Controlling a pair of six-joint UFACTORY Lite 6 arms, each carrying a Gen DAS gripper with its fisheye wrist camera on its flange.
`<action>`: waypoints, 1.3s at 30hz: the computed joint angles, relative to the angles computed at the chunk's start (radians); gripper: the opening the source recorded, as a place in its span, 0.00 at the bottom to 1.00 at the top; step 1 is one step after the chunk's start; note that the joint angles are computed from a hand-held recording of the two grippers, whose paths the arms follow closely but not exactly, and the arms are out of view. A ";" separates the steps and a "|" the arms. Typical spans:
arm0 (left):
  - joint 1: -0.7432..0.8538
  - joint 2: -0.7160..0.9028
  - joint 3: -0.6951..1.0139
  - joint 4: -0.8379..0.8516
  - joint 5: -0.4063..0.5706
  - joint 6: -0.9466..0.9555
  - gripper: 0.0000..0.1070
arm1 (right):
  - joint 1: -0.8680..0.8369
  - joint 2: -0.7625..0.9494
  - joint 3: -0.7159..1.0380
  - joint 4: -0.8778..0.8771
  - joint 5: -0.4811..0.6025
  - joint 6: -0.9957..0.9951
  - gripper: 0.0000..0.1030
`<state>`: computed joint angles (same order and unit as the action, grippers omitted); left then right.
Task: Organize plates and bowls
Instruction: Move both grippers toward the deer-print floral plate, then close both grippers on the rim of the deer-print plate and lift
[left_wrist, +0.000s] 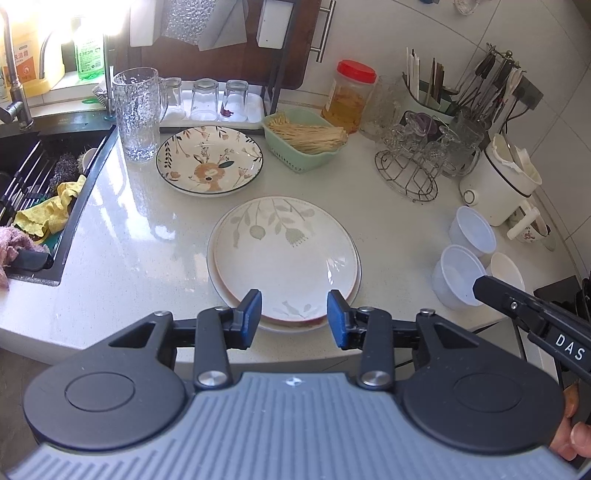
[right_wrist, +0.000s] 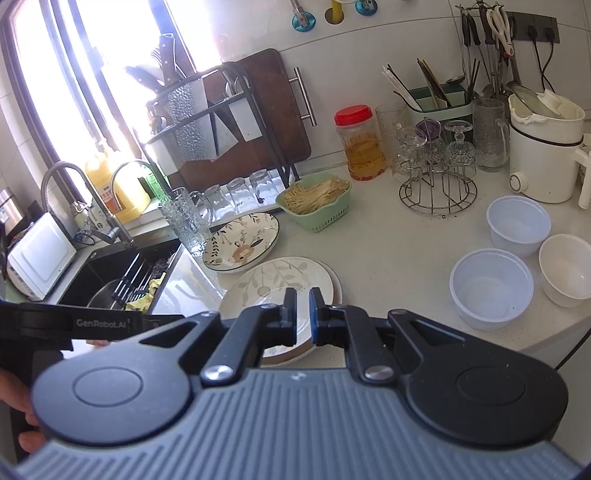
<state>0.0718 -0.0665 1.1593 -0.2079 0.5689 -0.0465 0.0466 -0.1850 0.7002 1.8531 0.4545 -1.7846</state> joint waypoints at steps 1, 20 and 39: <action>0.011 0.019 0.016 -0.018 0.002 0.023 0.42 | 0.012 0.016 0.014 0.012 -0.011 -0.006 0.10; 0.211 0.343 0.369 -0.231 0.064 0.331 0.44 | 0.208 0.339 0.374 0.065 -0.180 0.024 0.10; 0.330 0.800 0.829 -0.191 0.133 0.322 0.48 | 0.309 0.776 0.942 -0.743 -0.209 0.773 0.11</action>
